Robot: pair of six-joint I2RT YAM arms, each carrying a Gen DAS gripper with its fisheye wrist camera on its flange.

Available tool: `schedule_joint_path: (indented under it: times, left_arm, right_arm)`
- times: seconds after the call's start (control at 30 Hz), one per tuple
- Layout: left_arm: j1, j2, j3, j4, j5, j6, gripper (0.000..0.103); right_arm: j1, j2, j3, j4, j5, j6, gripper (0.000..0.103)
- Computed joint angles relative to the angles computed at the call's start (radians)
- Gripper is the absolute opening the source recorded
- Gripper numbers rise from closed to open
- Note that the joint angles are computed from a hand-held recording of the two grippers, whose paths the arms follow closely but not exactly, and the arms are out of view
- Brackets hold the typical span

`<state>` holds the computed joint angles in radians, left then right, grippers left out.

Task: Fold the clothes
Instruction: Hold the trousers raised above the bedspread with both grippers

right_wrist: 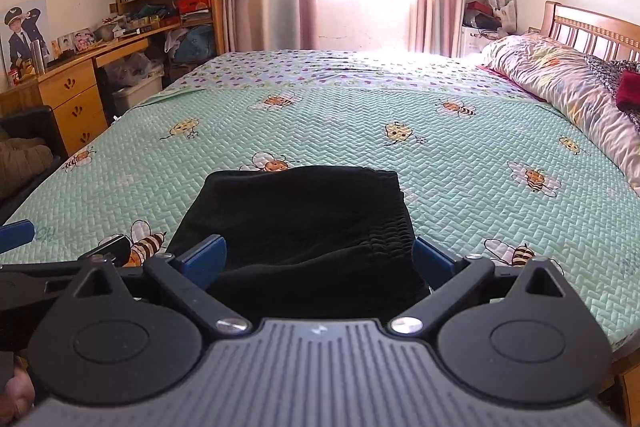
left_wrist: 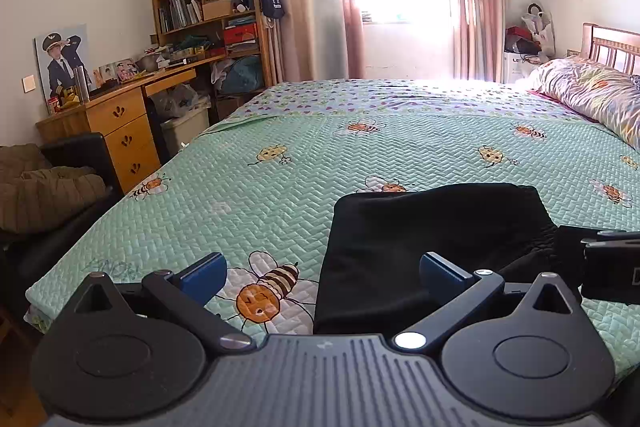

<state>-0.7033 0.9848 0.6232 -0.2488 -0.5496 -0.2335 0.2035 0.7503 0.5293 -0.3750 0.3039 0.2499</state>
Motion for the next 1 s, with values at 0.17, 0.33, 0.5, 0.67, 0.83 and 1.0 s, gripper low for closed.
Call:
schedule_joint_path:
  times: [0.17, 0.33, 0.5, 0.67, 0.83, 1.0]
  left_arm:
    - [-0.007, -0.010, -0.004, -0.008, -0.006, -0.004, 0.102]
    - [-0.004, -0.004, -0.005, -0.010, -0.002, -0.007, 0.102]
    - [0.005, -0.003, -0.016, -0.004, 0.012, -0.004, 0.102]
    - [0.029, 0.017, -0.009, 0.003, 0.039, 0.002, 0.102]
    - [0.039, 0.037, -0.008, 0.016, 0.057, 0.011, 0.102]
    - [0.075, 0.061, -0.022, 0.058, 0.110, 0.034, 0.102]
  right_arm:
    - [-0.002, -0.012, 0.001, -0.007, 0.002, 0.002, 0.099]
    - [-0.002, -0.019, -0.003, -0.013, 0.001, 0.000, 0.099]
    - [-0.004, -0.016, -0.007, -0.009, -0.002, -0.001, 0.099]
    - [-0.016, 0.003, -0.015, 0.005, -0.011, 0.004, 0.099]
    - [-0.024, 0.024, -0.021, 0.021, -0.024, 0.004, 0.099]
    - [-0.046, 0.041, -0.033, 0.046, -0.050, -0.006, 0.099]
